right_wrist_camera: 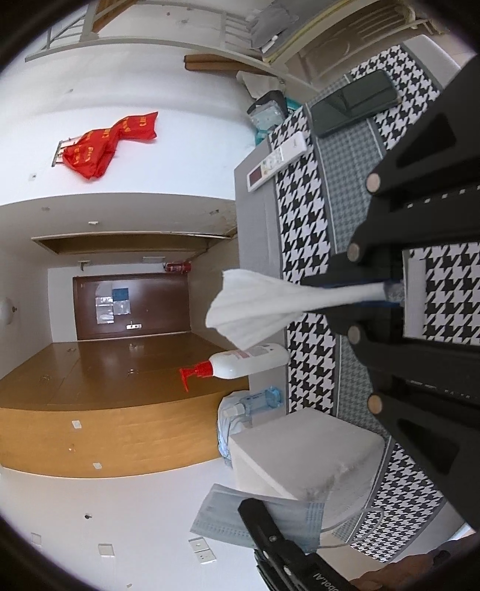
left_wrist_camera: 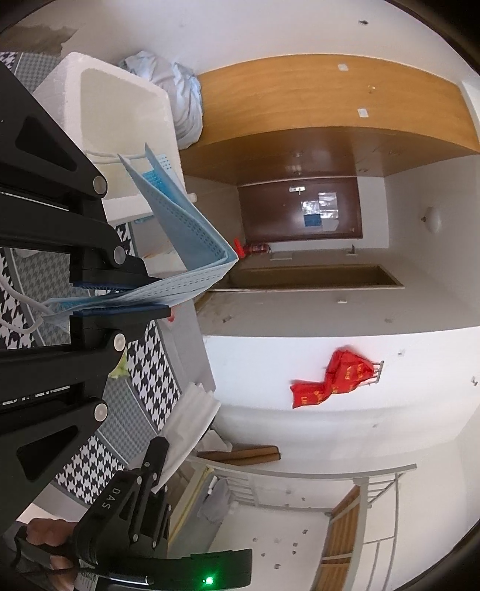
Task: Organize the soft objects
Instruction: 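Carry the mask over the foam box and open the left tool while the right tool carries the tissue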
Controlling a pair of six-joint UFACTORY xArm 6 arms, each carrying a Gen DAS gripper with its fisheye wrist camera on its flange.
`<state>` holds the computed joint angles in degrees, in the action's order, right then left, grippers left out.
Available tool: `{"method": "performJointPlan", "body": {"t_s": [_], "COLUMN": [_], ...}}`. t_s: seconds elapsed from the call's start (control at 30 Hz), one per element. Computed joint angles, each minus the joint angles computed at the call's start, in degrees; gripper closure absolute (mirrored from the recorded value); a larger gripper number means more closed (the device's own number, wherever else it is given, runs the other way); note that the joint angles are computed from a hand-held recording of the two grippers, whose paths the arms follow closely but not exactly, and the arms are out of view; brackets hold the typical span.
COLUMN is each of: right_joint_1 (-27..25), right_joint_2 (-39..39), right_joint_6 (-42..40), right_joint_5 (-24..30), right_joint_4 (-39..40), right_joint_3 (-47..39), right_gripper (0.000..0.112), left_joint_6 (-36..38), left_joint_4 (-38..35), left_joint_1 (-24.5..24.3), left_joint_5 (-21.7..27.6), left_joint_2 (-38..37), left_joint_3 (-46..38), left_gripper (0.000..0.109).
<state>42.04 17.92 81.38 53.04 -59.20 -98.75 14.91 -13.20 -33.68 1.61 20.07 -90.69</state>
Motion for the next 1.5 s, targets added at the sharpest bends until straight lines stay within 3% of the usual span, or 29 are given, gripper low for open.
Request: {"method": "performJointPlan", "body": {"t_s": [0.43, 0.8, 1.13, 1.5], "right_joint_1": [-0.9, -0.53, 0.1, 0.72], "right_joint_2": [3.74, 7.73, 13.33, 20.23], "right_joint_6": [-2.9, -6.11, -11.55, -17.59], "right_joint_5": [-1.82, -4.04, -4.84, -4.07], "right_joint_4": [0.86, 1.98, 4.47, 7.62], "right_joint_3": [-5.83, -11.55, -19.73, -30.29], "right_gripper": [0.104, 0.104, 0.104, 0.104], "left_joint_6": [-10.74, -29.66, -38.83, -46.49], "left_joint_4": [11.39, 30.18, 38.65, 43.1], "left_joint_1": [2.13, 5.79, 8.44, 9.99], "left_joint_5": [-0.43, 1.15, 1.56, 7.54], "left_joint_2": [1.0, 0.81, -0.37, 1.66], "left_joint_3": [-2.01, -3.01, -2.38, -6.64], "left_gripper": [0.101, 0.101, 0.101, 0.101]}}
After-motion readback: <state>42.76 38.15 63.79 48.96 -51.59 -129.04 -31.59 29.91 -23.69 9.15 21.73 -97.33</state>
